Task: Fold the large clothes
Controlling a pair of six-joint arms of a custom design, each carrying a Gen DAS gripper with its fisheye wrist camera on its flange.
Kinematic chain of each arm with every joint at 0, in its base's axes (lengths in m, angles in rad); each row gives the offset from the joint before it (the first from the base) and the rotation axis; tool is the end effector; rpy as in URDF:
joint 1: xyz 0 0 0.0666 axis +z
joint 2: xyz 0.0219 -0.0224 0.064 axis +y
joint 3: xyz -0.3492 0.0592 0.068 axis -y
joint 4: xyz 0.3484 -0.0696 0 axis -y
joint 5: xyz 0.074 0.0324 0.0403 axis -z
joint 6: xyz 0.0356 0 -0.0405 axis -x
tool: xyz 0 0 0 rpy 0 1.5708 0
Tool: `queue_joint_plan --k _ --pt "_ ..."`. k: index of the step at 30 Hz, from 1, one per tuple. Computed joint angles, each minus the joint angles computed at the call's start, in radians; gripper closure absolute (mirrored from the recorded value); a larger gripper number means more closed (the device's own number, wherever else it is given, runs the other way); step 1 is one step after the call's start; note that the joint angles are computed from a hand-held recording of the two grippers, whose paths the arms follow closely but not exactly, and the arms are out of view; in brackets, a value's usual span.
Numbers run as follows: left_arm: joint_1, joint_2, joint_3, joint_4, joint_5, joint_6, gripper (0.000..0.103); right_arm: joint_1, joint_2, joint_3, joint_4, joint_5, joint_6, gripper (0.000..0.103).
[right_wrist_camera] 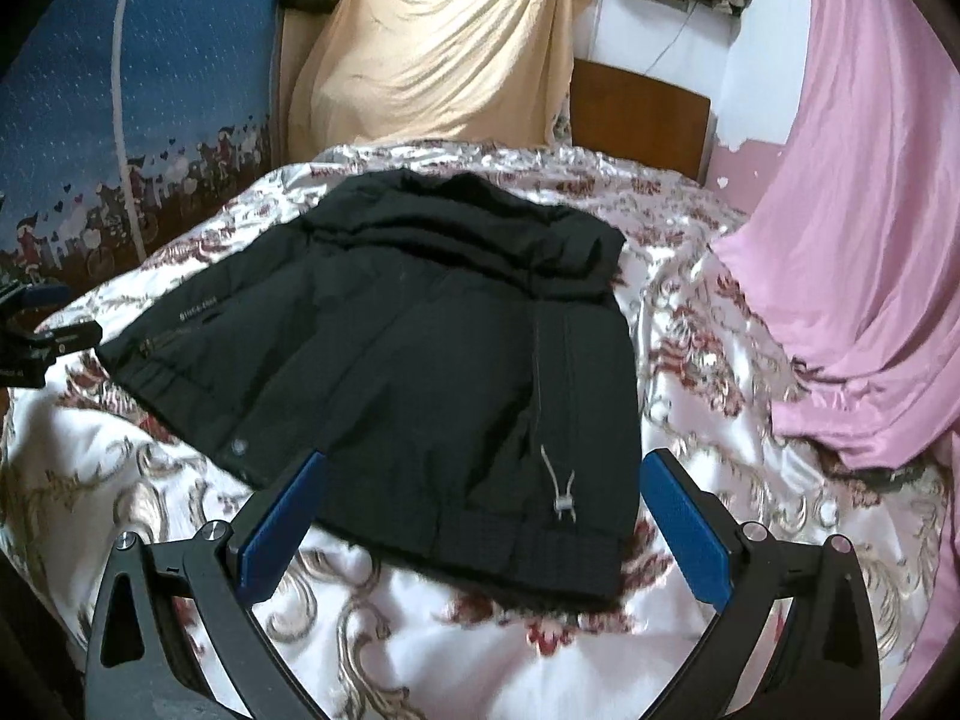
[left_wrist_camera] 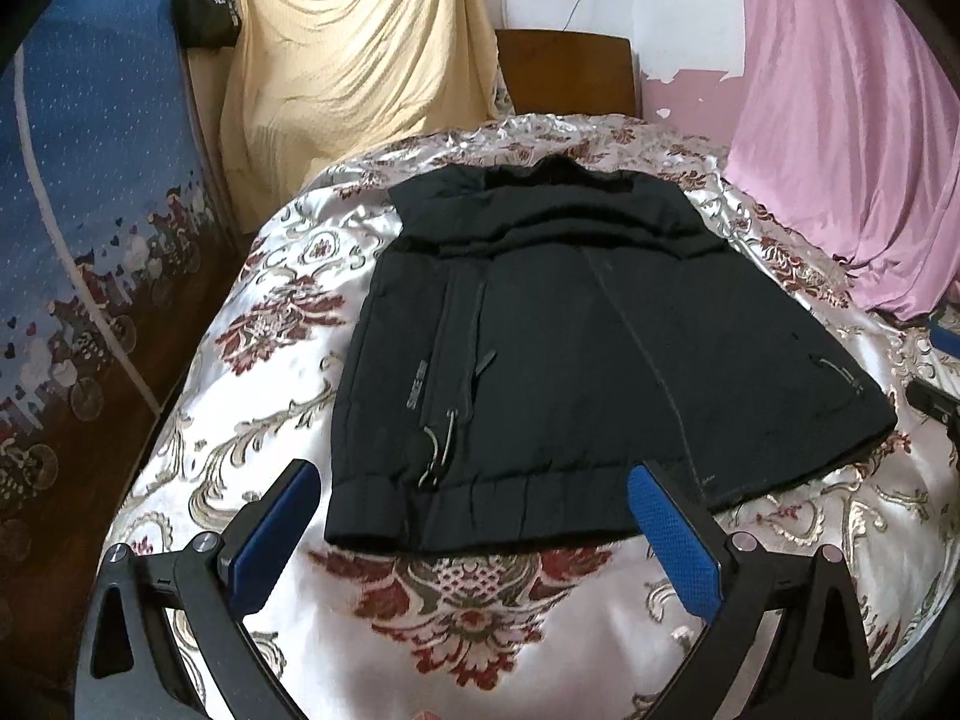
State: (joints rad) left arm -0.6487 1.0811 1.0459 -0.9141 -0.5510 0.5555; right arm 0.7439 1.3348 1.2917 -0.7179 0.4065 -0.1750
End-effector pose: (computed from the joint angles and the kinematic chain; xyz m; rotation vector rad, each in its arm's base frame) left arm 0.2711 -0.1827 0.3735 -0.1027 2.3368 0.1190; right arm 0.3274 0.2816 0.3973 -0.4403 2.2135 0.0120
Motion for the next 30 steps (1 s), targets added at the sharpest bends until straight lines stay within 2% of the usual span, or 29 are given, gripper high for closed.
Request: queue_joint_plan --k 9,16,25,30 --pt "0.004 -0.009 -0.03 -0.007 0.016 -0.006 0.0 -0.017 -0.019 -0.061 -0.033 -0.015 -0.018 0.002" --pt "0.015 -0.012 -0.052 -0.012 0.05 -0.022 0.0 -0.016 -0.024 -0.09 -0.051 -0.021 0.021 0.002" --pt "0.024 -0.061 -0.116 0.021 0.138 -0.134 0.0 -0.016 -0.007 -0.093 -0.074 -0.014 0.09 0.002" --pt "0.013 0.009 -0.079 -0.05 0.1 -0.198 0.0 -0.011 0.015 -0.082 -0.095 -0.004 0.145 0.002"
